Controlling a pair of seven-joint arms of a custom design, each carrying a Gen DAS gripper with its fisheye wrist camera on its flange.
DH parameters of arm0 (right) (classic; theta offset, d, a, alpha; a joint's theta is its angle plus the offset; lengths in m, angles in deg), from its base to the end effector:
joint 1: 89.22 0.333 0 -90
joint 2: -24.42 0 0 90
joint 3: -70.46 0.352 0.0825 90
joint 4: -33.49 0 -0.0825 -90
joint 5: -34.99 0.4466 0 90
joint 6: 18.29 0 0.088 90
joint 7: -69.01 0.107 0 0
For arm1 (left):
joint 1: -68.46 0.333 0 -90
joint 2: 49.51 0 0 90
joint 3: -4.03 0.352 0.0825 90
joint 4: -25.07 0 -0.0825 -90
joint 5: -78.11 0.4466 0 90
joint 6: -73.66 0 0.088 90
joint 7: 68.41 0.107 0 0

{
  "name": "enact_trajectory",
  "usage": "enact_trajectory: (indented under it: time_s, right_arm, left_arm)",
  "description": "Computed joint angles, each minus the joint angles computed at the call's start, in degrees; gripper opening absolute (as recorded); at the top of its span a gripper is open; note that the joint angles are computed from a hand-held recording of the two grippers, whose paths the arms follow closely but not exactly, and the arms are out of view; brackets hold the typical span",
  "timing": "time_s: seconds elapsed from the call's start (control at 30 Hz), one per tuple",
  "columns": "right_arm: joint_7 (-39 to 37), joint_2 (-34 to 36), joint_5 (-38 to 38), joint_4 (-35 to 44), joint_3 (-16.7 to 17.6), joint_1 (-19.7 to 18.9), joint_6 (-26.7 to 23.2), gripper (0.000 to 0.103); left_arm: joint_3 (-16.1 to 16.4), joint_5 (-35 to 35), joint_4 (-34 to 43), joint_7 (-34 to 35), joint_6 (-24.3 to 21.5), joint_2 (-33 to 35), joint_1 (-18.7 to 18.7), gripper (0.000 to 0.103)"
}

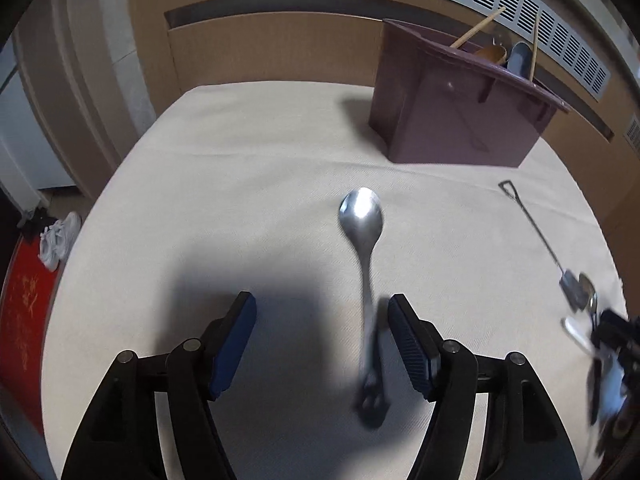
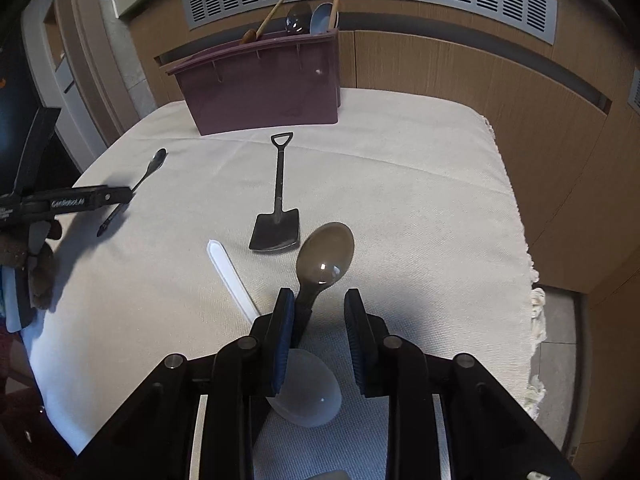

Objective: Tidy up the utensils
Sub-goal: 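Grasp the metal spoon with left tool while right tool grasps the white plastic spoon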

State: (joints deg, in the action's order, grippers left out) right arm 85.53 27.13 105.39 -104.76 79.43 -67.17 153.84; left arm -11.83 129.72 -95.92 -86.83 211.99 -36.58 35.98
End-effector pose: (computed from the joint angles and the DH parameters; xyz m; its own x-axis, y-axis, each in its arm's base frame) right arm 0.4959 0.2186 0.3092 0.6144 -0.7852 -0.0773 -0.6582 -0.4561 -0.5990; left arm 0.4280 -0.4700 0.3139 0.3601 -0.9288 0.0875 -0.7729 -0.3495 -0.5295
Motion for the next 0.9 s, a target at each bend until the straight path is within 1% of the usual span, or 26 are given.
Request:
enact_trajectory:
  time_s: [0.07,0.13,0.2,0.27,0.37,0.4,0.43,0.47,0.5,0.53,0.6,0.67,0.7,0.77,0.83,0.9]
  right_arm:
    - [-0.93,-0.2,1.31,-0.01,0.13,0.01,-0.04,0.024]
    - [-3.8,-0.39,4.26,-0.07,0.33,0.22,0.94,0.024]
    - [-8.57,-0.4,9.39,0.12,0.64,0.57,2.91,0.024]
    - [-11.25,-0.93,12.34,0.02,0.45,0.73,2.6,0.024]
    - [-15.85,-1.35,16.92,0.3,0.15,1.26,2.86,0.024]
    - [-15.44,-1.4,16.26,0.2,0.01,1.41,2.67,0.024]
    - [-14.1,-1.47,14.63,0.0,-0.14,1.49,2.2,0.024]
    - [-12.68,-1.59,12.85,-0.25,-0.29,1.51,1.57,0.024]
    - [-12.12,-1.63,11.98,-0.35,-0.32,1.6,1.53,0.024]
    - [-12.19,-1.63,11.9,-0.38,-0.29,1.7,1.71,0.024]
    - [-11.3,-1.78,10.63,-0.58,-0.36,1.77,1.44,0.024]
    - [-7.52,-2.18,6.03,-1.11,-0.67,1.63,0.31,0.024]
    - [-5.34,-2.42,3.02,-1.39,-0.84,1.52,-0.32,0.024]
    - [-3.85,-3.11,-0.58,-1.96,-0.98,1.49,-1.18,0.024]
    - [-2.72,-4.06,-5.31,-2.48,-1.33,1.4,-4.14,0.024]
    - [-2.04,-5.14,-10.64,-2.69,-1.81,1.27,-9.07,0.024]
  left_arm:
    - [0.8,1.09,2.46,1.49,0.78,2.02,0.52,0.067]
    - [1.46,1.7,4.18,3.26,0.89,3.32,0.73,0.064]
    - [2.28,2.64,5.73,5.1,1.72,4.62,1.05,0.062]
    - [2.83,2.87,6.02,5.75,1.81,4.91,1.1,0.062]
    - [2.45,0.0,6.59,9.16,1.51,5.08,1.65,0.062]
    - [2.42,-0.89,6.59,9.3,1.73,4.97,1.7,0.062]
    - [2.64,-0.96,6.43,8.57,1.87,4.8,1.55,0.058]
    - [2.99,-0.38,6.66,6.88,0.51,4.81,0.85,0.046]
    - [3.44,1.49,6.76,5.22,0.15,4.84,0.23,0.037]
    - [3.85,3.36,6.88,4.09,1.61,5.21,0.24,0.029]
    - [3.94,5.3,6.74,2.71,2.17,5.25,-0.13,0.029]
    - [3.91,7.17,6.68,2.52,2.28,5.21,-0.45,0.029]
    - [3.9,8.29,6.29,1.4,2.41,4.88,-0.78,0.029]
    - [3.7,11.15,5.39,-1.65,2.05,3.65,-1.62,0.029]
    - [3.09,15.53,4.09,-5.68,0.89,1.63,-2.96,0.029]
    - [1.83,18.71,3.0,-8.88,-0.12,-0.2,-3.62,0.029]
